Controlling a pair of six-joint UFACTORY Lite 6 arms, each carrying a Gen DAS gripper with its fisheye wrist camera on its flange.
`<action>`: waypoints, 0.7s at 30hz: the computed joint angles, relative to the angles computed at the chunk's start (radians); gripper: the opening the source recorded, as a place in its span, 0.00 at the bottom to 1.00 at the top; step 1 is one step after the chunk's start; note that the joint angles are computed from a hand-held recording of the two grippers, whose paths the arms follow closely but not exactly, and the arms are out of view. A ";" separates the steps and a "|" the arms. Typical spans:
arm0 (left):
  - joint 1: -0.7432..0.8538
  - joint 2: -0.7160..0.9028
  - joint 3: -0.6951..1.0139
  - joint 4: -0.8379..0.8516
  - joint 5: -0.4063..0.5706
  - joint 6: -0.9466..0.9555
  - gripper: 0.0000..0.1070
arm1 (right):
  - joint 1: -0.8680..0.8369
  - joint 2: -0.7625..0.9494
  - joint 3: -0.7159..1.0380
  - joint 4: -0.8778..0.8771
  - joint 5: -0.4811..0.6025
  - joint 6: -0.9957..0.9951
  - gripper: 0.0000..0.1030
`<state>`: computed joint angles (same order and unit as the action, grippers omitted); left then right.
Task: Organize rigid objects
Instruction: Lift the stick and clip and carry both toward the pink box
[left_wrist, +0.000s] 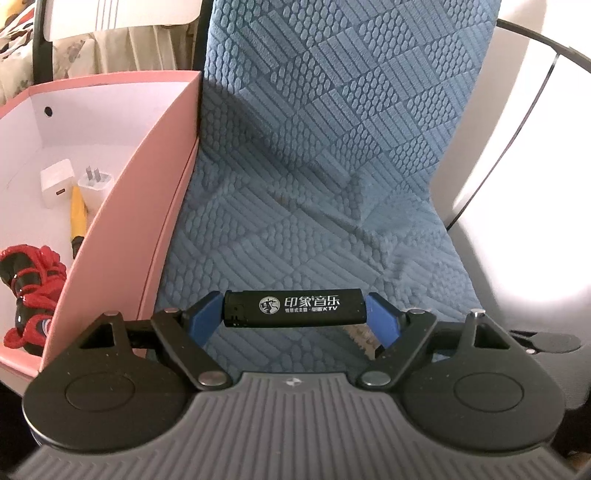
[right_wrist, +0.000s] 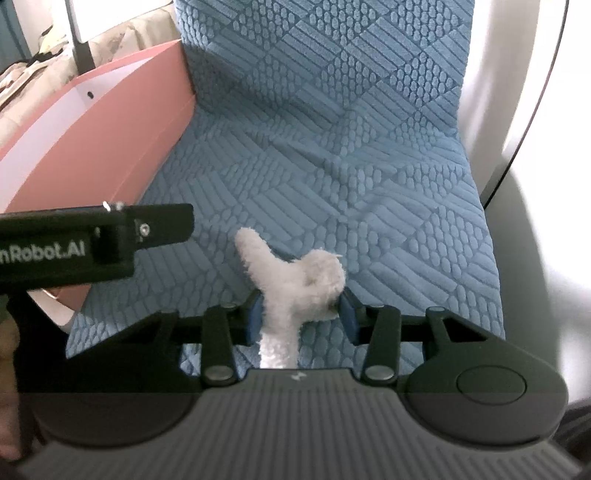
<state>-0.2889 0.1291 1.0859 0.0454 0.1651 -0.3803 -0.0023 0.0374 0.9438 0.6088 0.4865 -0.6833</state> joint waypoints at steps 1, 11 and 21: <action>0.001 -0.006 0.000 -0.014 0.004 0.014 0.80 | -0.004 -0.004 -0.003 0.007 0.009 -0.004 0.45; 0.037 -0.106 -0.010 -0.181 0.086 0.190 0.80 | -0.024 -0.080 0.018 -0.056 0.116 0.103 0.45; 0.132 -0.181 0.068 -0.408 0.209 0.458 0.80 | 0.004 -0.103 0.171 -0.140 0.222 0.291 0.45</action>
<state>-0.1567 -0.0523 1.1536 -0.3630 0.3736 0.0778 0.0014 -0.0653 1.1148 0.4688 0.7086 -0.3919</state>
